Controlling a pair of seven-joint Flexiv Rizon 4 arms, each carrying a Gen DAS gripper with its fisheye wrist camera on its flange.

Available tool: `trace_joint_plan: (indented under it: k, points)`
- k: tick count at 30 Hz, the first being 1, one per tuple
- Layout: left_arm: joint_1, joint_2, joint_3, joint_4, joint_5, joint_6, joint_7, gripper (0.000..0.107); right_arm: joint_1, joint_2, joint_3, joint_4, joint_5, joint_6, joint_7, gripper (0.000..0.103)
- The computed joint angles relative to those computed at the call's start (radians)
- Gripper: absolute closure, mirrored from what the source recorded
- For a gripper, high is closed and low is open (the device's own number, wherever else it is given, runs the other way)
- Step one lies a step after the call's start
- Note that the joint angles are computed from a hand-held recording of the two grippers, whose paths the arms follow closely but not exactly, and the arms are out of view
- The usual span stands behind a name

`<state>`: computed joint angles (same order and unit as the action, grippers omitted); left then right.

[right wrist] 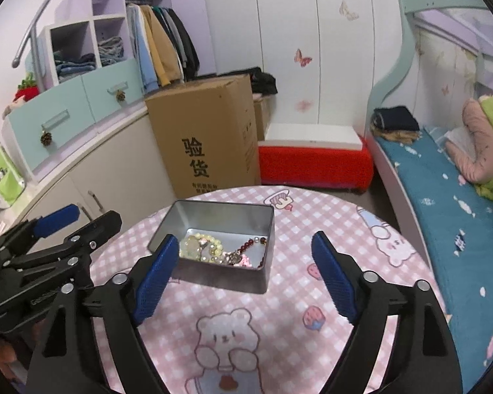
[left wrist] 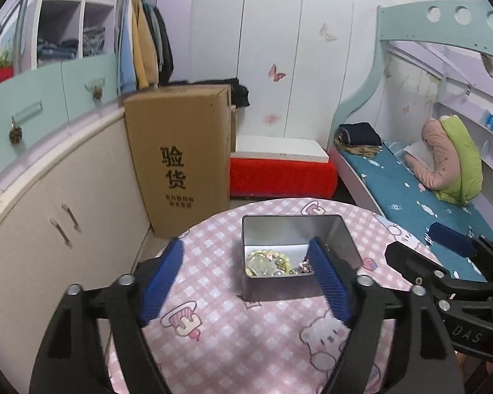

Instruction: Organize jewelry

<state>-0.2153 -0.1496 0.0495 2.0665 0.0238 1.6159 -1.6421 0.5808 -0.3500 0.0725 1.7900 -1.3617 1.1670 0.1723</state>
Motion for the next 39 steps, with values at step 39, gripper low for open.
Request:
trace_joint_plan:
  k: [39]
  points:
    - [0.386, 0.599, -0.335, 0.366, 0.247, 0.219, -0.261, 0.018, 0.062, 0.407, 0.294, 0.269, -0.215, -0.521, 0.183, 0.012]
